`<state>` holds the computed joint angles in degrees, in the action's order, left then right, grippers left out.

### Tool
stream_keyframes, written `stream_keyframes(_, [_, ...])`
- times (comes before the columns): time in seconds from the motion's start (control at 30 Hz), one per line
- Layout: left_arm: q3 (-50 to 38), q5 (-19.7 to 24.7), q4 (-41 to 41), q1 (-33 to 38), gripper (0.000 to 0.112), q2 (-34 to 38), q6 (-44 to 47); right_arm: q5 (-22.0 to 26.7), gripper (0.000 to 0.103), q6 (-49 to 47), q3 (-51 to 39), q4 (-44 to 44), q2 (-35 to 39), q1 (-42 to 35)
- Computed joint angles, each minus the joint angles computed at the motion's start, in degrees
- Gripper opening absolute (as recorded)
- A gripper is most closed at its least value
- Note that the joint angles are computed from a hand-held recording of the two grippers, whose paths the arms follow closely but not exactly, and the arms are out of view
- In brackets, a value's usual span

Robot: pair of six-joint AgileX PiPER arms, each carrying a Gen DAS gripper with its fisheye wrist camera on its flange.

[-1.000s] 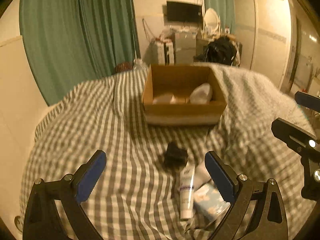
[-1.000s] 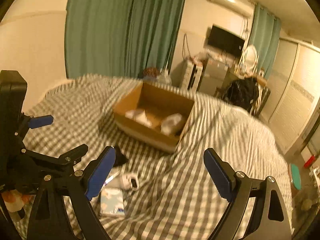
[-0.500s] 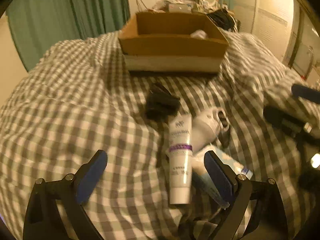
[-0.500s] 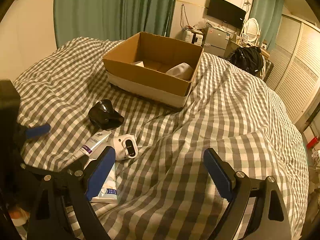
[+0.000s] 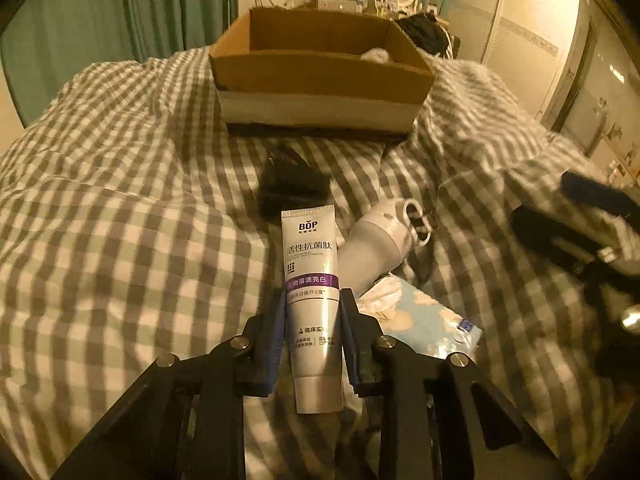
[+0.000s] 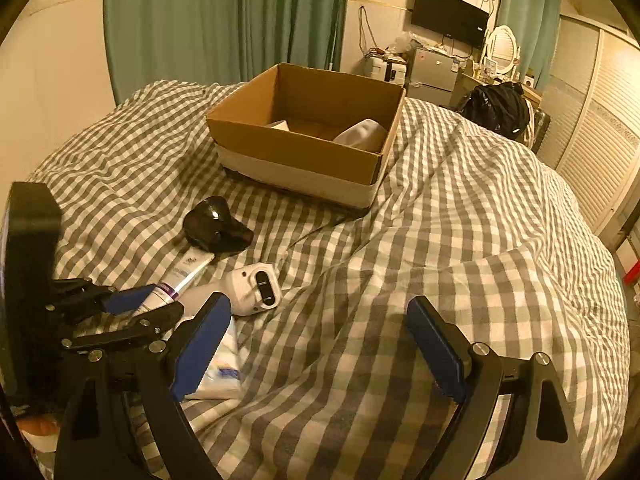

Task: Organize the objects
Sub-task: 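Grasp the BOP toothpaste tube with the left gripper while the right gripper grasps the blue tissue pack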

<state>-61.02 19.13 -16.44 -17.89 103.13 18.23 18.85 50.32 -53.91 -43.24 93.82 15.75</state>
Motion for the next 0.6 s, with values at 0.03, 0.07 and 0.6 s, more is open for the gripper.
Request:
stream_keyframes(0.03, [0.3, 0.1, -0.2, 0.3, 0.026, -0.8, 0.1, -0.4, 0.09, -1.3, 0.0, 1.1, 0.1, 0.0])
stream_keyframes(0.07, [0.8, 0.1, 0.0, 0.6, 0.026, -1.9, 0.0, -0.9, 0.09, -3.8, -0.1, 3.4, 0.2, 0.0])
stream_keyframes(0.6, [4.7, -1.3, -1.2, 5.7, 0.026, -7.8, 2.3, 3.8, 0.09, -45.1, -9.3, 40.1, 12.1, 2.8])
